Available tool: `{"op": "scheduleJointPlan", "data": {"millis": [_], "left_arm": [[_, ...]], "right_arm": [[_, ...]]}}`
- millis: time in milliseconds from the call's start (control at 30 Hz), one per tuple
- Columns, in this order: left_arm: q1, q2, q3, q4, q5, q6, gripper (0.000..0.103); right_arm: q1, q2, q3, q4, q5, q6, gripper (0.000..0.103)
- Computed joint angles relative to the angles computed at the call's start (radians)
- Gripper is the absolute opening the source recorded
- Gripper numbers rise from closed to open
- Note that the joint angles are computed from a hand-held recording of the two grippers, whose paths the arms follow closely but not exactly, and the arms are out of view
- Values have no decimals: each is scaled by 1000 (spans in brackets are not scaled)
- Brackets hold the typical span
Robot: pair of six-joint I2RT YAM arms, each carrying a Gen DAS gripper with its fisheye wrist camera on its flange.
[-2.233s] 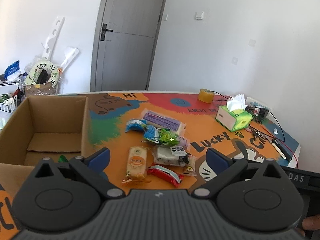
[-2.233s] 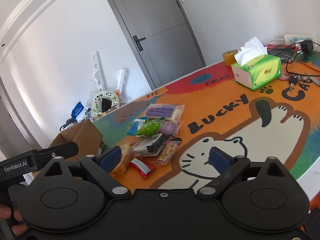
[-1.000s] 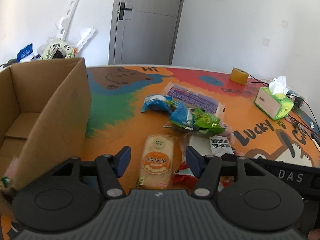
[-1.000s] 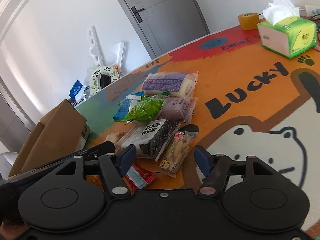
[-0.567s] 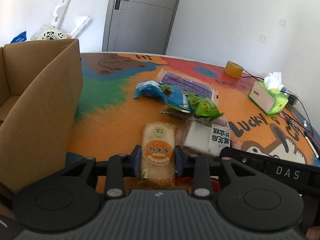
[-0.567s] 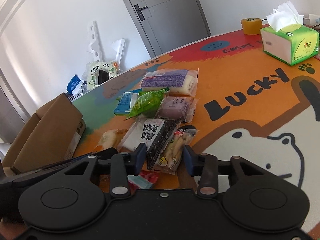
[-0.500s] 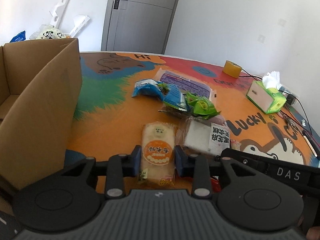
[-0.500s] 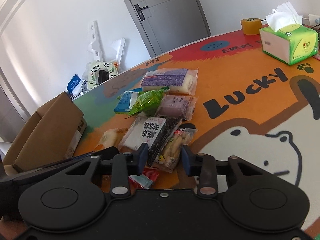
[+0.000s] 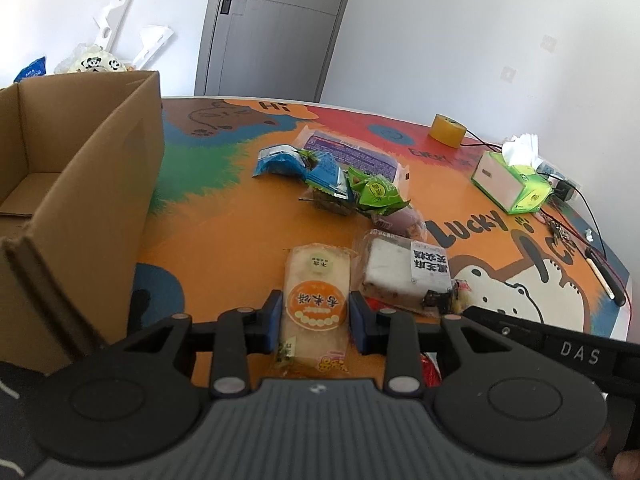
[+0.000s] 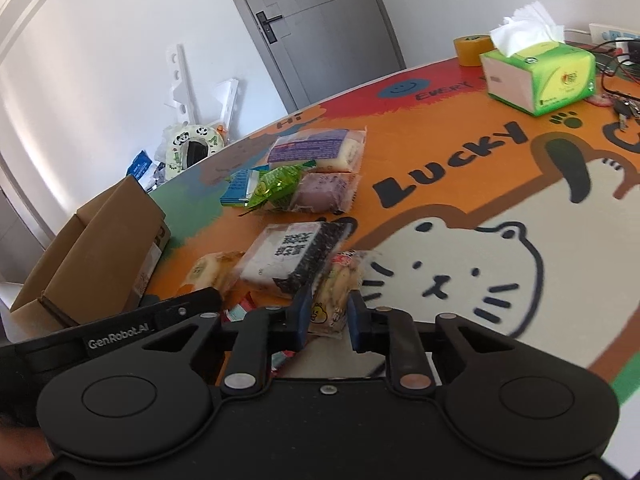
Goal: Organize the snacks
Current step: 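Grasp the bread pack with the left tool while the right tool grasps the small snack bag, then carry both snacks over the cardboard box and open both tools to release them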
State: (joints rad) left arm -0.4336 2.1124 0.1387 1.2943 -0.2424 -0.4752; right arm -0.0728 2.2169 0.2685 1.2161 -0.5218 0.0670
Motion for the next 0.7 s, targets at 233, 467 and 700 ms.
{"op": "scheduleJointPlan", "data": {"millis": [233,467,700], "left_arm": [[15,14,18,-28,-18,9,34],[15,43,49,-21,-47,38,37],[31,69,50,18,-24,61,34]], "right_arm": [[29,-2,7,8,28,32,28],[78,22,34,25,99,31,44],[84,20,6,41,127,-47,25]]}}
